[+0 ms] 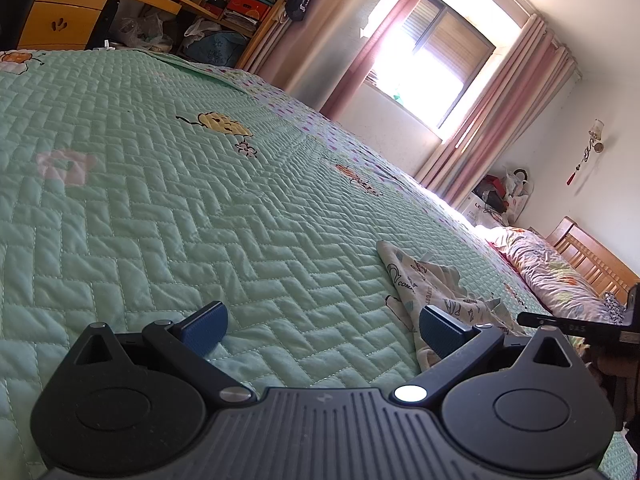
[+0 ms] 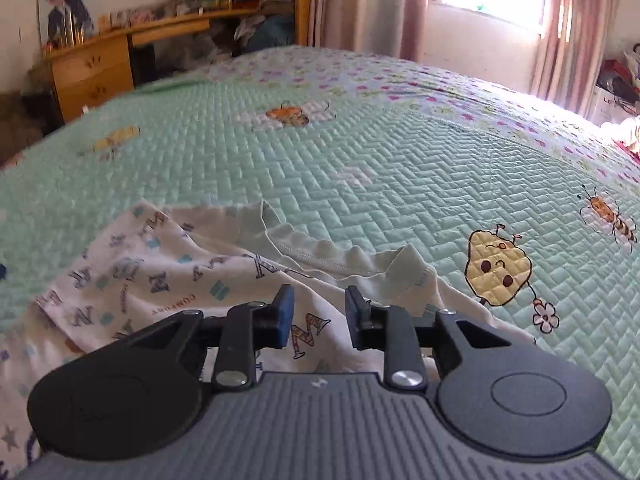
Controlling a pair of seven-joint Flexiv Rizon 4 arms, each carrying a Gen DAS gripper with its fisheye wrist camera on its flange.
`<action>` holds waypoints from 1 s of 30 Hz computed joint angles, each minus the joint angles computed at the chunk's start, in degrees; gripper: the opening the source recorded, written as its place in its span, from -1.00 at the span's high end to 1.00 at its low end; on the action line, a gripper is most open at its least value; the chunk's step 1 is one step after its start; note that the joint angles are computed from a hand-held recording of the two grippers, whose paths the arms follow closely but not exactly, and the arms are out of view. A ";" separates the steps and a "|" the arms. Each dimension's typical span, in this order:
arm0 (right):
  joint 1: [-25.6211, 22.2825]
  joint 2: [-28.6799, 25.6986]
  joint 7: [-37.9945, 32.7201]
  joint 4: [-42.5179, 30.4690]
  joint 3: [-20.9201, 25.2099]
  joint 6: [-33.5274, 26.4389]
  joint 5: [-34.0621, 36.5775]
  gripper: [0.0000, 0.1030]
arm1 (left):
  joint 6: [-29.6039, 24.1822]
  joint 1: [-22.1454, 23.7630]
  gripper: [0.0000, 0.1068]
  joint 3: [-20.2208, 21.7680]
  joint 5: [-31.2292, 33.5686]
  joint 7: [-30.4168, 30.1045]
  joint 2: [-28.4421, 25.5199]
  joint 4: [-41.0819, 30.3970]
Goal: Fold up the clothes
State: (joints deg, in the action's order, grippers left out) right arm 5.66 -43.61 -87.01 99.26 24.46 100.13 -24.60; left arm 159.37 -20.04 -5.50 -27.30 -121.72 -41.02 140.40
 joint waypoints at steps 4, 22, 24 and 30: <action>-3.42 1.37 0.48 2.60 2.55 -6.44 1.34 0.19 | 0.11 -0.04 -0.91 0.02 0.03 -0.11 -0.04 0.01; 18.71 10.35 -1.99 19.16 -19.70 16.15 9.37 -0.10 | -0.06 -0.11 -0.91 0.04 -0.10 0.00 0.01 -0.02; 18.20 8.98 -1.63 16.93 -17.56 16.16 8.22 -0.21 | 0.14 -0.07 -0.91 0.03 0.03 -0.19 -0.09 -0.06; 22.78 8.32 -0.79 15.23 -20.86 10.24 10.45 -0.20 | 0.21 0.15 -0.91 0.02 0.33 -0.36 -0.06 0.07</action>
